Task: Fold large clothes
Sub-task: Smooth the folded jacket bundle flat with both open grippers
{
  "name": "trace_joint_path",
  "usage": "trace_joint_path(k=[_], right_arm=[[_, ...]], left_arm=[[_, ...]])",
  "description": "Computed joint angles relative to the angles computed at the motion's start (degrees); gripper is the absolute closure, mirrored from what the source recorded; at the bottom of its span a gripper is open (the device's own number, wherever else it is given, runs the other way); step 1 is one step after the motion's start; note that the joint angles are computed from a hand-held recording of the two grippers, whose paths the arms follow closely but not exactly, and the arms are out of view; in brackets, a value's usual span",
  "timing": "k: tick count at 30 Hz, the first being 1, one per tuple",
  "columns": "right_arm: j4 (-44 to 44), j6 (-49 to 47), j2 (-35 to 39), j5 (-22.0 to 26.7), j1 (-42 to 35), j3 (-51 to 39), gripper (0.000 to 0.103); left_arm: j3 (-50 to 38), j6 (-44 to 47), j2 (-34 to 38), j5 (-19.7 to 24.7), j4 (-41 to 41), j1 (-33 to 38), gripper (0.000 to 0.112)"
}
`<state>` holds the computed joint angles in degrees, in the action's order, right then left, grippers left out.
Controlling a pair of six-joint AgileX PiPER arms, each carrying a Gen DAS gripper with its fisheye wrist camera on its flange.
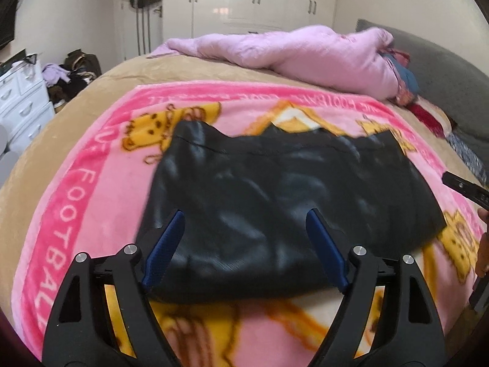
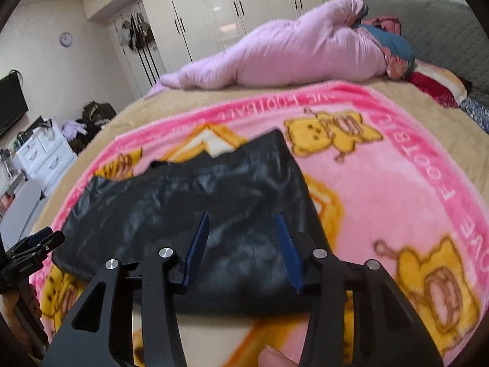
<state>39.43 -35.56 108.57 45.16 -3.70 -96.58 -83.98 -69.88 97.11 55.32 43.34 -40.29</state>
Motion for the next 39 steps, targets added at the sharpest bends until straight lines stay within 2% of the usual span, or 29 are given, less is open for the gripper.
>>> trace_joint_path(k=[5, 9, 12, 17, 22, 26, 29, 34, 39], right_arm=[[-3.7, 2.8, 0.4, 1.3, -0.1, 2.0, 0.059], [-7.5, 7.3, 2.6, 4.2, -0.3, 1.0, 0.059], [-10.4, 9.6, 3.9, 5.4, 0.2, 0.8, 0.060], [-11.8, 9.7, 2.7, 2.6, 1.0, 4.3, 0.060], [-8.6, 8.0, 2.7, 3.2, -0.3, 4.5, 0.059], [-6.0, 5.6, 0.7, 1.6, -0.7, 6.2, 0.057], [-1.7, 0.9, -1.5, 0.7, -0.6, 8.4, 0.057], [3.5, -6.3, -5.1, -1.6, 1.0, 11.4, 0.056], [6.1, -10.5, -7.8, -2.8, 3.8, 13.6, 0.056]], left_arm=[[0.4, -0.2, 1.5, -0.1, -1.3, -1.3, 0.038], [1.0, 0.1, 2.7, 0.0, -2.6, -1.3, 0.038], [1.4, 0.3, 3.4, -0.2, -2.3, -1.5, 0.035], [3.2, -0.6, 3.9, -2.2, -1.7, -1.0, 0.031], [4.0, -1.7, 3.6, -2.8, -0.2, -1.3, 0.030], [3.9, -2.5, 2.1, -1.8, 0.5, -2.2, 0.030], [4.0, -3.9, 0.7, 0.2, 2.7, -3.4, 0.030], [4.5, -5.7, -1.8, 4.0, 6.0, -4.7, 0.022], [6.3, -6.8, -4.5, 5.5, 6.4, -3.1, 0.019]])
